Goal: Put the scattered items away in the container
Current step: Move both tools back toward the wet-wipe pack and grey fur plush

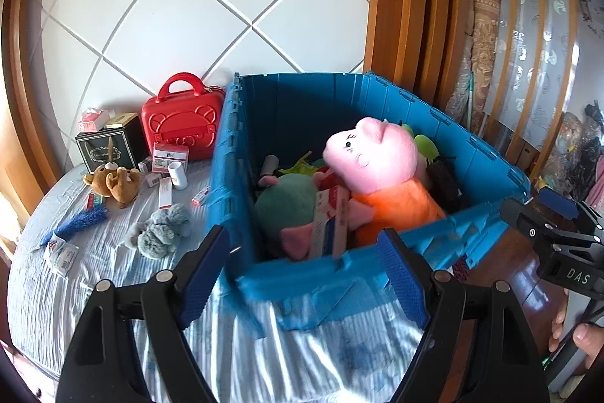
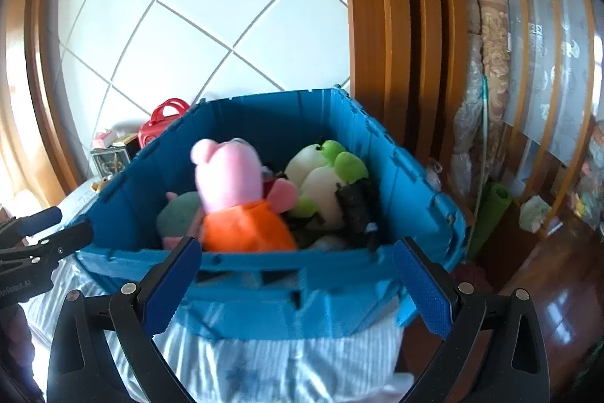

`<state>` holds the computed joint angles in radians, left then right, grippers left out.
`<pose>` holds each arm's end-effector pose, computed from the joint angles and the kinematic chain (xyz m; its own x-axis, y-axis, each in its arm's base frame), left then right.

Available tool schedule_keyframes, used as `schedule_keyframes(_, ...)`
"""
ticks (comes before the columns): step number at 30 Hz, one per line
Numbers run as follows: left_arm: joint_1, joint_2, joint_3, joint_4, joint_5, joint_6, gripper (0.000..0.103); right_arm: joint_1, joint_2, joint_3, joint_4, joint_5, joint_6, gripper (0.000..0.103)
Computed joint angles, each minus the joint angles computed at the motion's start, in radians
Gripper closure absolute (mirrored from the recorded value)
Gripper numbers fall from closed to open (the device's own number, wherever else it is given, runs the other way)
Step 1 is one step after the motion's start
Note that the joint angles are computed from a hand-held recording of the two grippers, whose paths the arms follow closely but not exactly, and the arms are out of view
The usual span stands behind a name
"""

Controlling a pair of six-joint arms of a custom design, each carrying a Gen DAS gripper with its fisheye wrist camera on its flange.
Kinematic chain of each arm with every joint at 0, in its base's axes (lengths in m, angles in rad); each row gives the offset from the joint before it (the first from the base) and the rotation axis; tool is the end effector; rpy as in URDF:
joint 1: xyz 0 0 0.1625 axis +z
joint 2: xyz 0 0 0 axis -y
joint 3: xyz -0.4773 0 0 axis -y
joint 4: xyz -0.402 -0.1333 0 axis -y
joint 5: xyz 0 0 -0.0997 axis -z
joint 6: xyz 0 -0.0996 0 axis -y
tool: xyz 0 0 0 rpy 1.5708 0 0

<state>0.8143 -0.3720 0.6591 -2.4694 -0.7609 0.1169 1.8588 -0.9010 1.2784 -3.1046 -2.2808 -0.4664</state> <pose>-0.5035 -0.8328 0.2232 -0.7159 0.2392 -0.6559 0.6499 0.5715 -0.5010 0.2869 -0.7278 0.4494 -0.7494 0.1450 0.6460 -0.5053 0.5052 -0.6996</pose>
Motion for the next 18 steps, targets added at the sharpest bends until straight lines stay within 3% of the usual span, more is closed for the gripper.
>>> schedule_keyframes(6,0.015,-0.179,0.267,-0.100,-0.035,0.018,0.023,0.079,0.039,0.040,-0.067,-0.093,0.024,0.000)
schedule_keyframes(11,0.035,-0.330,0.466,-0.159,-0.021,0.012,0.023,0.144,0.096,0.051,-0.087,-0.130,0.074,0.000)
schedule_keyframes(18,0.075,-0.474,0.613,-0.159,0.015,-0.023,0.023,0.210,0.192,0.015,-0.046,-0.128,0.134,0.000)
